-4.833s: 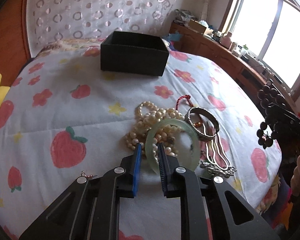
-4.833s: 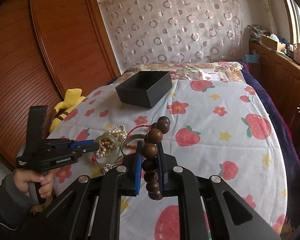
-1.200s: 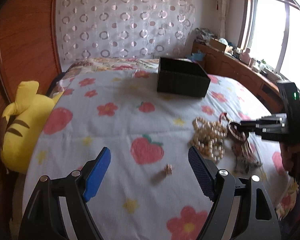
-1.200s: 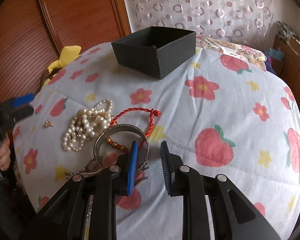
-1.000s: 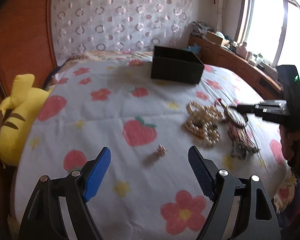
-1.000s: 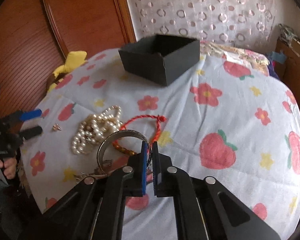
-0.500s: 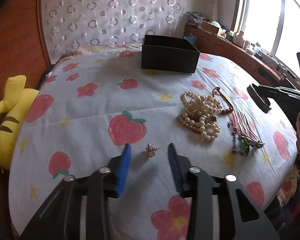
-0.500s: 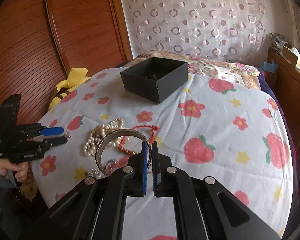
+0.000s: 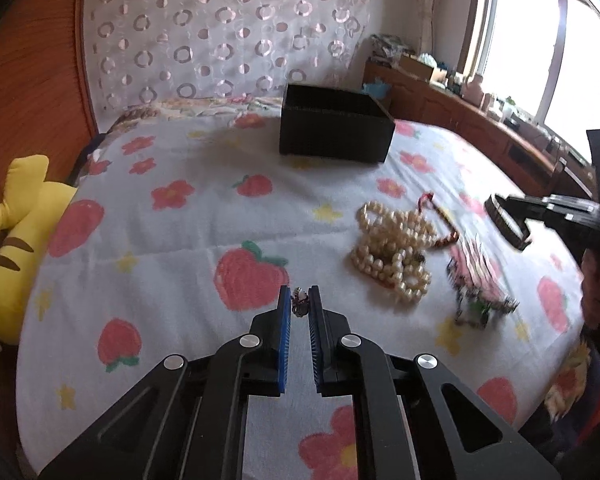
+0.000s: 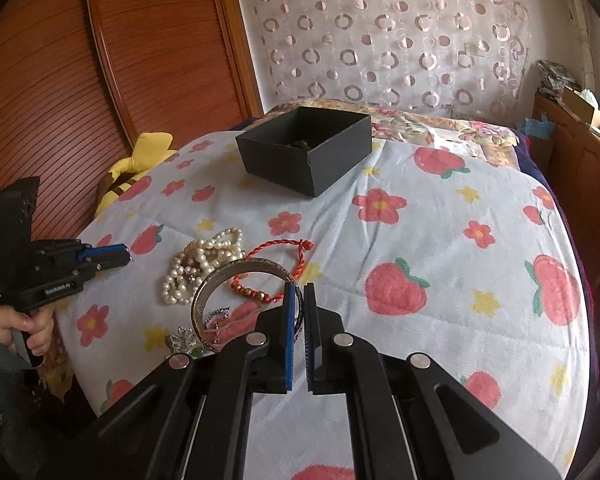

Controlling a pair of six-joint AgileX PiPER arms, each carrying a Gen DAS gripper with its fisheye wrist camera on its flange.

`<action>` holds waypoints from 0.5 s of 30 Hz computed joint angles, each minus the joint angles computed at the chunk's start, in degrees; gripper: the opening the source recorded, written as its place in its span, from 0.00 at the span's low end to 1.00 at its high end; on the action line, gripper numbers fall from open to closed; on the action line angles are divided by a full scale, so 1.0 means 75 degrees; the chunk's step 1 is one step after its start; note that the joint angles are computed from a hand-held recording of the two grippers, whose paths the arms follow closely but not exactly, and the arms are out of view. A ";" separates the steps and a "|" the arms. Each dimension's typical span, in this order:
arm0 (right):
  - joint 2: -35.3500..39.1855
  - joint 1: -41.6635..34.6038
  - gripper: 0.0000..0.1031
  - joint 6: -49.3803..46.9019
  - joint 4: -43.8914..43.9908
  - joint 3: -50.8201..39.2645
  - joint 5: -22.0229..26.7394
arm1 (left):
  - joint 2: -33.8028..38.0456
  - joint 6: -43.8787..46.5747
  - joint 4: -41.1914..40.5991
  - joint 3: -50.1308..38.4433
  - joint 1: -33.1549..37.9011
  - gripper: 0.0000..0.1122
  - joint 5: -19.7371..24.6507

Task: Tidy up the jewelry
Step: 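Grasp the silver bangle with the right tool while the left tool grasps the small ring, then lower the silver bangle and ring into the black box and open both tools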

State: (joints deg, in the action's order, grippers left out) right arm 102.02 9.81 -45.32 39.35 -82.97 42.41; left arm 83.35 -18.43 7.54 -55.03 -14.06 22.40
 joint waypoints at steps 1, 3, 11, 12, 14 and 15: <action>0.0030 0.0017 0.05 0.0042 -0.0035 -0.0066 0.0007 | 0.0006 -0.0009 0.0015 -0.0069 0.0006 0.07 0.0010; 0.0101 0.0048 0.05 0.0149 -0.0117 -0.0260 0.0028 | 0.0053 -0.0029 0.0085 -0.0284 0.0017 0.07 0.0064; 0.0696 0.0175 0.05 0.0738 -0.0550 -0.1736 0.0398 | 0.0699 0.0503 -0.0149 -0.1704 0.0038 0.07 0.0340; 0.0786 0.0188 0.05 0.0816 -0.0603 -0.1936 0.0457 | 0.0811 0.0594 -0.0196 -0.1895 0.0045 0.07 0.0365; 0.1064 0.0201 0.05 0.0996 -0.0719 -0.2502 0.0642 | 0.1140 0.0871 -0.0395 -0.2436 0.0086 0.07 0.0454; 0.1273 0.0217 0.05 0.1125 -0.0824 -0.2907 0.0786 | 0.1349 0.1011 -0.0520 -0.2776 0.0119 0.07 0.0517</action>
